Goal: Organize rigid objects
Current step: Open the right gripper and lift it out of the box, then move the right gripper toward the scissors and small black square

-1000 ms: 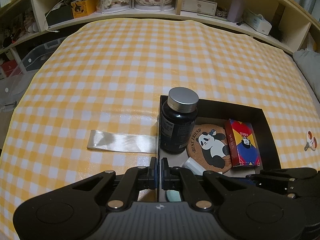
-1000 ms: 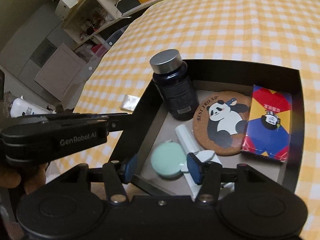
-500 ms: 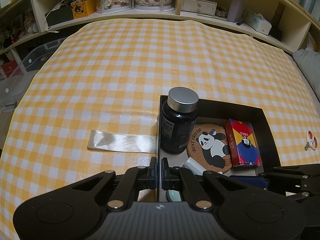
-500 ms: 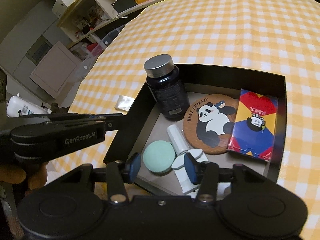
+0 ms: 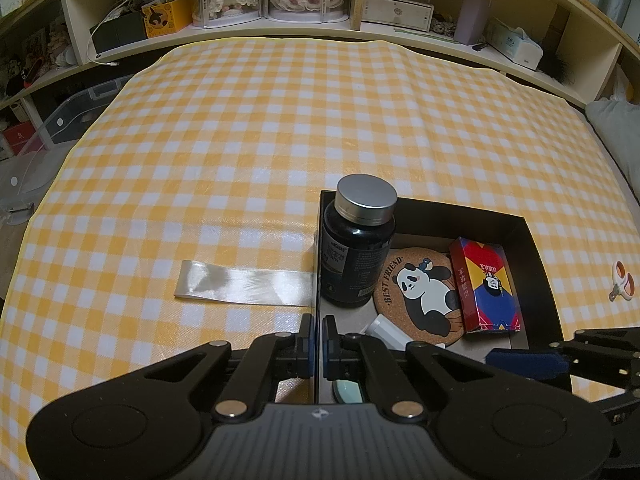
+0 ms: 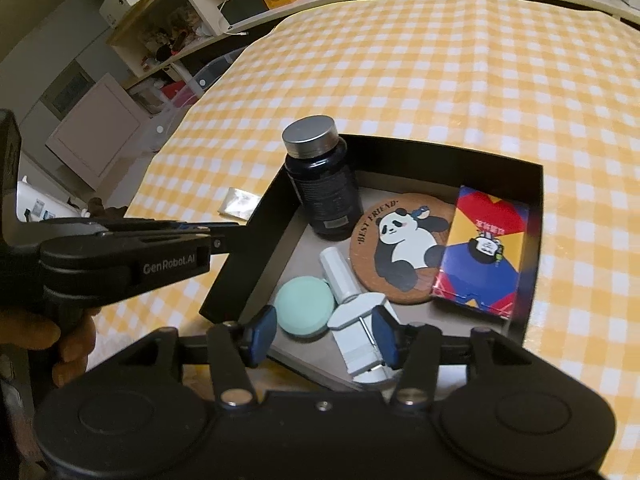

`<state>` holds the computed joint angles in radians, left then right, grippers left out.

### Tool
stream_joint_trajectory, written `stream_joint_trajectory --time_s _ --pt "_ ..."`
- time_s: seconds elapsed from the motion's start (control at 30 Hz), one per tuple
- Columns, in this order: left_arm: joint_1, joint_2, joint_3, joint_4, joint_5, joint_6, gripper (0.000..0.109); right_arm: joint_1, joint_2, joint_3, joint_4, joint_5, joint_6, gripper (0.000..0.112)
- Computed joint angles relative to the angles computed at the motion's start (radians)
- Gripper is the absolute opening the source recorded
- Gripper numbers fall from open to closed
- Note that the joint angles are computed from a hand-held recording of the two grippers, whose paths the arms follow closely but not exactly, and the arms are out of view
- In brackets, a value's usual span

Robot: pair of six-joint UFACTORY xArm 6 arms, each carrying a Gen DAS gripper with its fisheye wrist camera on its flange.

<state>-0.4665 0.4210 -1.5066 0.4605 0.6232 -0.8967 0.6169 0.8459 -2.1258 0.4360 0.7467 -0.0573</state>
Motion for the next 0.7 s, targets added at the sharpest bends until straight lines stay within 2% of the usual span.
stream_joint_trajectory --time_s 0.23,0.5,0.7 --pt "-0.001 0.003 -0.002 0.001 0.0 -0.001 0.003 0.005 -0.067 0.091 -0.061 -0.051 0.014 0.068" --pt "0.0 0.001 0.0 0.001 0.0 0.0 0.003 0.01 -0.164 0.21 -0.157 -0.141 0.027 0.094" --pt "0.0 0.003 -0.002 0.001 -0.001 -0.001 0.003 0.005 -0.218 0.273 -0.21 -0.179 0.07 0.103"
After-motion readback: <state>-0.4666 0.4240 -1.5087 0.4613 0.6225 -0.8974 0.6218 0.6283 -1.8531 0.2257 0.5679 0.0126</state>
